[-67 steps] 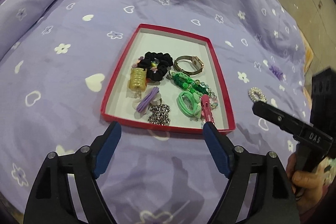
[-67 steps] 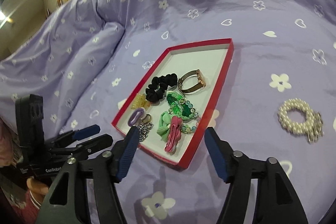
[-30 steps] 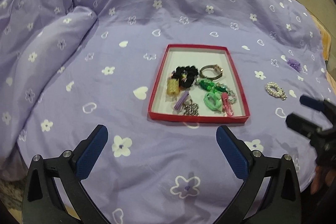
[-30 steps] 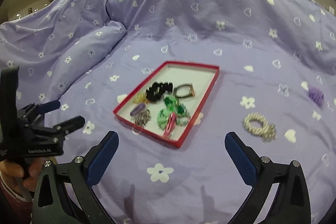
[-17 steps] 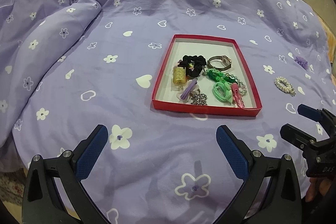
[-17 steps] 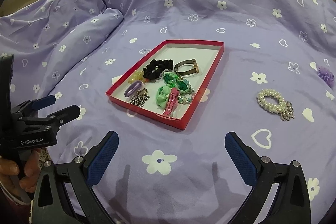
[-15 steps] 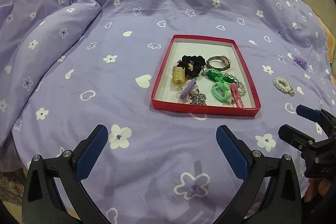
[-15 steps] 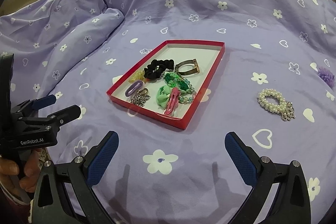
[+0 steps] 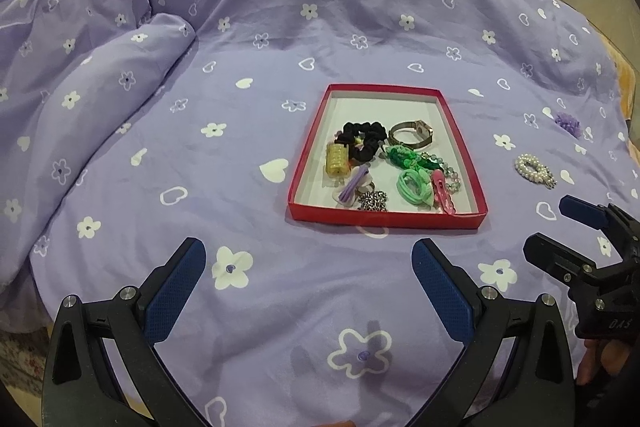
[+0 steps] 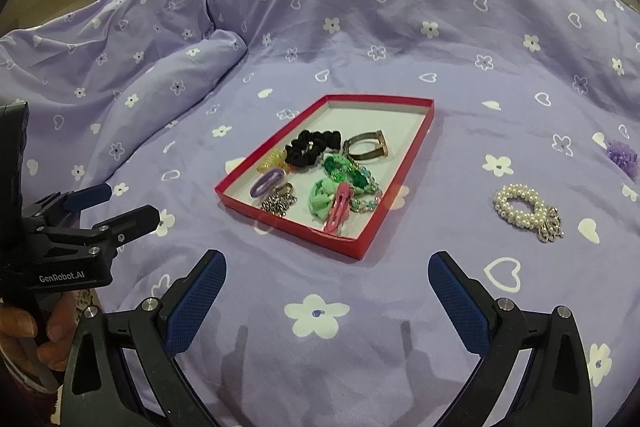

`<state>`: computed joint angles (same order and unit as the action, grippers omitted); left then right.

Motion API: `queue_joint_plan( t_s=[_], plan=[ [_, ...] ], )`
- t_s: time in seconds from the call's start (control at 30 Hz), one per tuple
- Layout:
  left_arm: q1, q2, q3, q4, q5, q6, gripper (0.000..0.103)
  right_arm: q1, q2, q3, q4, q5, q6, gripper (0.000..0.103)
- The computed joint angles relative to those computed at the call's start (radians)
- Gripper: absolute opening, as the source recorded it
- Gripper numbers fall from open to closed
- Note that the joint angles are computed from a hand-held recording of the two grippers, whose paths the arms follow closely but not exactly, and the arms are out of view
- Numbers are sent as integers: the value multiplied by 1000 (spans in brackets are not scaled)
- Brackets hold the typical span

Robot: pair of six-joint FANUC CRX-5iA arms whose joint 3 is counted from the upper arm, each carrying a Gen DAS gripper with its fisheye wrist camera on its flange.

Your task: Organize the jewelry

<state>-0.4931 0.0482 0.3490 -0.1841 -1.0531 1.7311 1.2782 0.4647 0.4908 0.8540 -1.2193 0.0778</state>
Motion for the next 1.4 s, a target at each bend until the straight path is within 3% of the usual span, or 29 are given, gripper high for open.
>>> queue_joint_plan(
  t_s=[1.4],
  plan=[
    [-9, -9, -15, -17, 6, 8, 103, 3, 12, 5, 0, 15, 4, 102]
  ],
)
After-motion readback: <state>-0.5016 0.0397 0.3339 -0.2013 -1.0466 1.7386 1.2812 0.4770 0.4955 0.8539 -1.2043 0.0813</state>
